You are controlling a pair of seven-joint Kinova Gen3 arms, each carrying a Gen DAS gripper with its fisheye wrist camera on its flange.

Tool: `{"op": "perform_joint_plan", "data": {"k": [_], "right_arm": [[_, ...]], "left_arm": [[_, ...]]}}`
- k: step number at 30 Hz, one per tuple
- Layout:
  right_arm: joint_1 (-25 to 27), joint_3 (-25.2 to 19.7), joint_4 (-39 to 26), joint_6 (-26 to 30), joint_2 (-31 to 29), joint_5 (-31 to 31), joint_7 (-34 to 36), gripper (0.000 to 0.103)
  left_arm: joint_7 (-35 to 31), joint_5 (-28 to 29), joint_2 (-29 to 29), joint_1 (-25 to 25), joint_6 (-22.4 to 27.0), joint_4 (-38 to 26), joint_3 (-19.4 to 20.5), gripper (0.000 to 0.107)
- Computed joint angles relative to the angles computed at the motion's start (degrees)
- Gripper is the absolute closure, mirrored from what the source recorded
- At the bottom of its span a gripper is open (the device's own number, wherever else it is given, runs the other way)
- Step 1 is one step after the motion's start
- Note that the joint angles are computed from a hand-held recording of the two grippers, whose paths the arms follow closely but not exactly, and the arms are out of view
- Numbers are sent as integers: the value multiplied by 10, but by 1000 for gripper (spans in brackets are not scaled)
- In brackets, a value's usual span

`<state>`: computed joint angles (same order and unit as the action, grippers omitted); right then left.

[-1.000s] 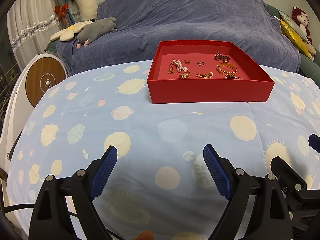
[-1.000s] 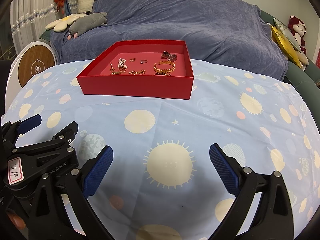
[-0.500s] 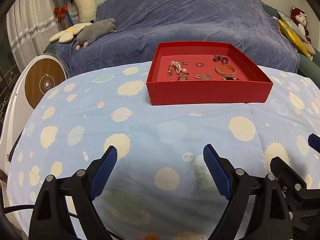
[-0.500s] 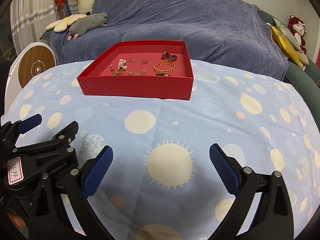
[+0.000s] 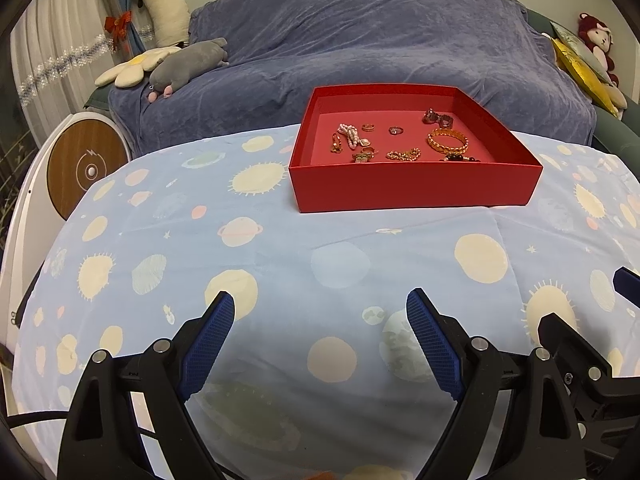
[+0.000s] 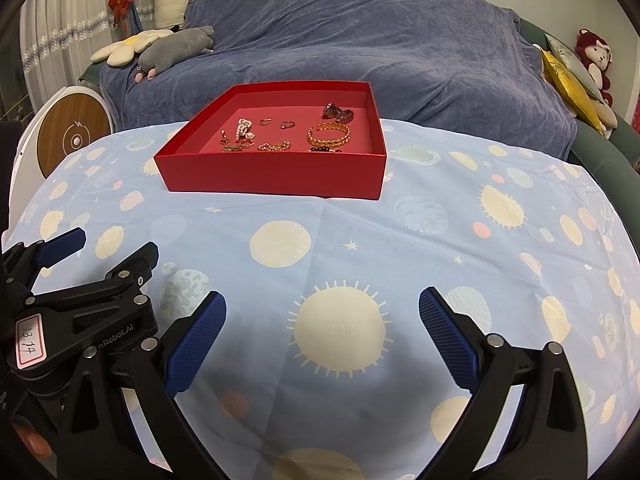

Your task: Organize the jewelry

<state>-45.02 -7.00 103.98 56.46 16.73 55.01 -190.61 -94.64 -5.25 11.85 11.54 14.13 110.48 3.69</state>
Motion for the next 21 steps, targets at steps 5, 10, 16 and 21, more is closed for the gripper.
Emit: {"op": "perform_joint_plan", "data": {"k": [5,10,16,21], "right_arm": [[-1,0,-4,3,3,-2,5,8],[-2,1,-5,2,3,-2,3,8],[-2,1,-6,2,3,-3,5,8],[-3,2,-7,3,5,-3,5,8]], "left_arm": [[15,-10,2,13,8,-5,-14,22],[30,-29,-1,20,1,-1,-19,22],[41,-39,-1,23,0,0,-22,22],[50,-42,-1,23,-2,2,-24,22]]}}
